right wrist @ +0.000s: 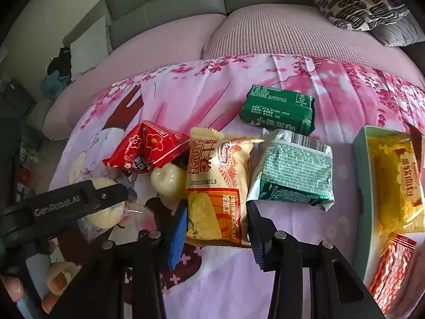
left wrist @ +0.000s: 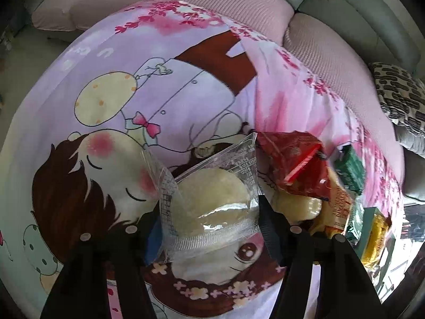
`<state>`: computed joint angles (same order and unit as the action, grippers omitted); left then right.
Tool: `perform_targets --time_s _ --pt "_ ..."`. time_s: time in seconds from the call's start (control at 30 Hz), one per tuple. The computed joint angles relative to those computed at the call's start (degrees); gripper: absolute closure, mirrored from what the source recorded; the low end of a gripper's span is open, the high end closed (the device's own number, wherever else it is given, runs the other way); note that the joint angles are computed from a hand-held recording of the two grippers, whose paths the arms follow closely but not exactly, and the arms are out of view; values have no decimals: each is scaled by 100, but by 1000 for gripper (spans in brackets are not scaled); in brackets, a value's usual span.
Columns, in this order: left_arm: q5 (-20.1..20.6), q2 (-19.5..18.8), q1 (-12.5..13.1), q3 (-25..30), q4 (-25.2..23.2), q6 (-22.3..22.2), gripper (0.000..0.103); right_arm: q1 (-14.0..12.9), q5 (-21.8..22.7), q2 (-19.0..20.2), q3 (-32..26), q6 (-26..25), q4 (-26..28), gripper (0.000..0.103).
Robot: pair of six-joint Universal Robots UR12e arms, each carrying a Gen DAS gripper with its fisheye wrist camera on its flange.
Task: Organize snacks
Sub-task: 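Grasp the clear-wrapped round bun with the left tool while the right tool grasps the yellow snack bag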
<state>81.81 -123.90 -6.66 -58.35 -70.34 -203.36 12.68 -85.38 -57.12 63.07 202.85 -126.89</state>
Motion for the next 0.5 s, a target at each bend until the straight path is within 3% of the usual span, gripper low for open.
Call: perform_targets --time_s 0.27,0.5 --pt "96 157 -48 -141 250 80 38 9 35 -274 295 -167 -256 63" --pt "102 288 -78 -309 341 179 38 13 54 -342 425 -190 -52 65"
